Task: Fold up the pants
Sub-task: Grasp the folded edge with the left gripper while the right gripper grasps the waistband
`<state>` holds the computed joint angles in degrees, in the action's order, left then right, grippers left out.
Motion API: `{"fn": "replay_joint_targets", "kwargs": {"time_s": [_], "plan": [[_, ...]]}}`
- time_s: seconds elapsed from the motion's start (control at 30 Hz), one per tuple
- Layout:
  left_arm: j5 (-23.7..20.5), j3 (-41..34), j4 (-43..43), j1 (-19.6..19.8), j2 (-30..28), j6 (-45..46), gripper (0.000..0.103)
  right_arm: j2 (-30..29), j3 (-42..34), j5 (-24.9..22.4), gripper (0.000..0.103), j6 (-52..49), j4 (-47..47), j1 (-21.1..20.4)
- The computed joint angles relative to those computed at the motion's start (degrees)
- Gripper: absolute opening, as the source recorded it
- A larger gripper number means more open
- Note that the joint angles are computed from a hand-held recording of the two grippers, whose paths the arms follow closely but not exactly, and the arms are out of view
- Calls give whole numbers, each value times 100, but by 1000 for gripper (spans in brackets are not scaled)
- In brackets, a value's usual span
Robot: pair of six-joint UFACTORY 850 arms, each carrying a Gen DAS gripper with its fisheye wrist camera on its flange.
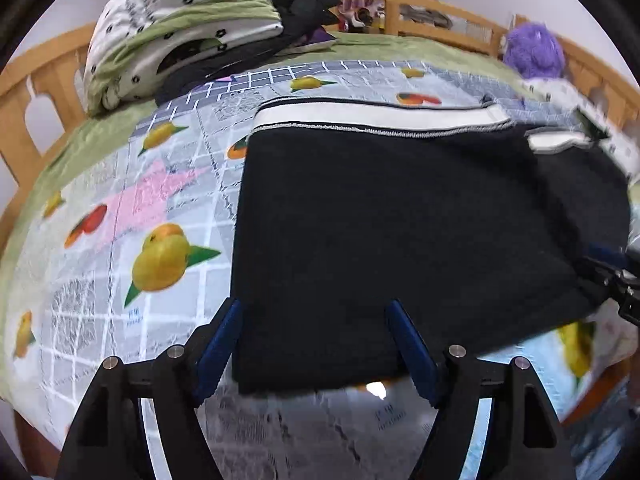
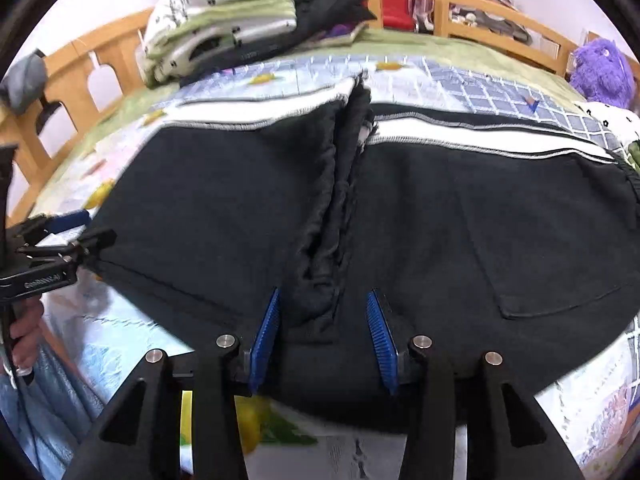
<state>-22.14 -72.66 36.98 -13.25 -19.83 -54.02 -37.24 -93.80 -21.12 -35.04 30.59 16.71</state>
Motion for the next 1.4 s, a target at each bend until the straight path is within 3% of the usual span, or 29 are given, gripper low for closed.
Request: {"fn": "replay_joint_targets", "kwargs": {"time_s": [0.1, 0.17, 0.23, 0.3, 0.43, 0.5, 0.57, 0.67, 0.73, 0.77, 0.8, 0.83, 0.9, 1.03, 1.1, 1.2, 1.27, 1.4], "plan": [[282, 272, -433, 188, 276, -47, 74, 359, 389, 90, 45, -237, 417, -166], [314, 404, -368, 284, 423, -282, 74, 662, 731, 559, 51, -35, 332, -279], [452, 499, -322, 392, 497, -394, 74, 909, 1056, 861, 54, -516, 1059, -475], [640, 521, -555, 523, 462, -249, 74, 938, 1132, 817, 55, -464, 1394, -671], [922, 362, -2703, 826, 216, 1698, 72, 652, 962, 371, 55, 903, 801, -1036], [1046, 248, -3902, 907, 32, 2806, 72, 489, 852, 25, 55, 566, 1452, -1180], [1013, 28, -5101, 970, -220, 3941, 72, 510, 954, 43, 55, -138, 2250, -1233], [1094, -204, -6016, 995, -452, 5032, 70, 454, 1020, -2, 55, -1119, 3331, -1290], [964, -403, -6760, 1034, -599, 5791, 58, 315, 983, -313, 54, -1852, 4339, -1374], [811, -568, -7074, 1053, -712, 6099, 51, 220, 885, -476, 46, -1927, 4533, -1400], [654, -699, -7149, 1072, -791, 6168, 43, 101, 753, -681, 27, -1855, 4623, -1416], [531, -819, -6990, 1082, -863, 5997, 32, -20, 607, -763, 15, -1571, 4473, -1397], [424, -977, -7156, 1119, -928, 6205, 10, -240, 303, -724, 7, -946, 4039, -1292], [408, -958, -8439, 1321, -668, 7608, 10, 14, 414, 161, 7, -783, 3873, -949], [368, -871, -8768, 1465, -474, 7997, 10, 128, 436, 135, 6, -1112, 4366, -906], [428, -654, -8136, 1698, -92, 7495, 10, 302, 504, -241, 6, -1785, 5106, -828], [677, -401, -6936, 1817, 157, 6570, 10, 320, 468, -415, 6, -1831, 4992, -646], [695, -94, -4654, 1975, 330, 4510, 10, 123, 363, -914, 6, -1716, 4603, -294]]}}
